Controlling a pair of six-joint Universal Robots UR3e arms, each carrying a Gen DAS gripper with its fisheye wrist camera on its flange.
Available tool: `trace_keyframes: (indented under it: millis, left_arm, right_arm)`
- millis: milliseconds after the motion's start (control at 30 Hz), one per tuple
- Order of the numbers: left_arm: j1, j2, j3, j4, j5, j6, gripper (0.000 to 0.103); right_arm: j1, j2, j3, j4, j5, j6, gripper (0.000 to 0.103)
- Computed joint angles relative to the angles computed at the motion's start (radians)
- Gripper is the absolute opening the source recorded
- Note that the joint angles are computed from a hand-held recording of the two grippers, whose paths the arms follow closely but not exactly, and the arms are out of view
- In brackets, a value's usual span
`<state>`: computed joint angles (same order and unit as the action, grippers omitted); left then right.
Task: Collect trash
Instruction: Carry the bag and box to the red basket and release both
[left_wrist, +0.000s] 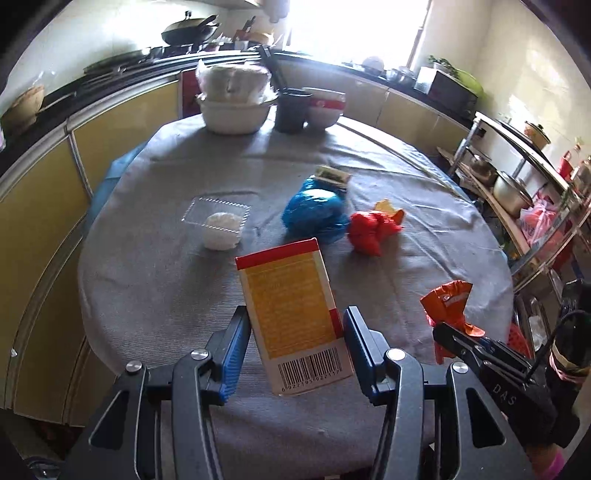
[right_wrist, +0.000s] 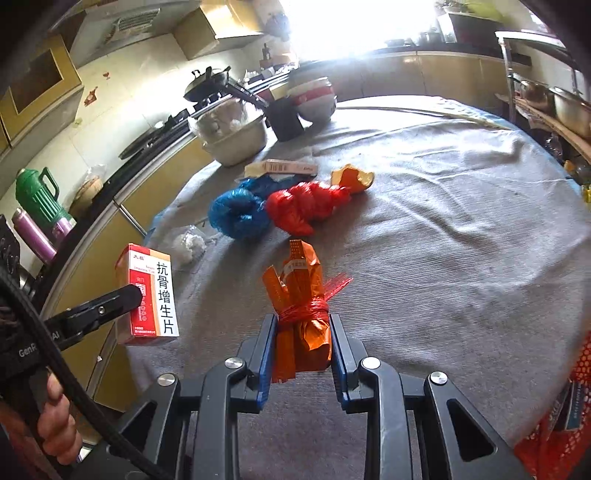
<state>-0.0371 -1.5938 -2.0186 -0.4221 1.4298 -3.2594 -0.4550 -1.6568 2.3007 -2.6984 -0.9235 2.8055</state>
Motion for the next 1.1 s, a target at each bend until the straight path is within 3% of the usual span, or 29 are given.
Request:
trace_keyframes:
  millis: [267, 733, 900, 1100]
  left_arm:
    - [-0.148, -0.024, 0.082, -0.021, 0.111, -0.013, 0.053]
    - [-0.428, -0.185, 0.335, -0.087, 0.338, 0.004, 0.053]
    - [-0.492, -0.269, 0.437, -0.092, 0.368, 0.021, 0.053]
    - [-0.476, -0.327, 0.476, -0.111, 0.315, 0.001, 0.053]
  right_arm:
    - [-0.157, -0.157, 0.055, 0.144, 0.075, -0.094, 0.029]
    - [-0.516, -0.386, 0.062, 0.518, 0.184, -0.361, 0.031]
    - [-0.66, -0.428, 0.045, 0.678, 0.24, -0.483, 0.031]
    - [-0.725, -0.261, -0.064, 0.89, 0.222, -0.629, 0.031]
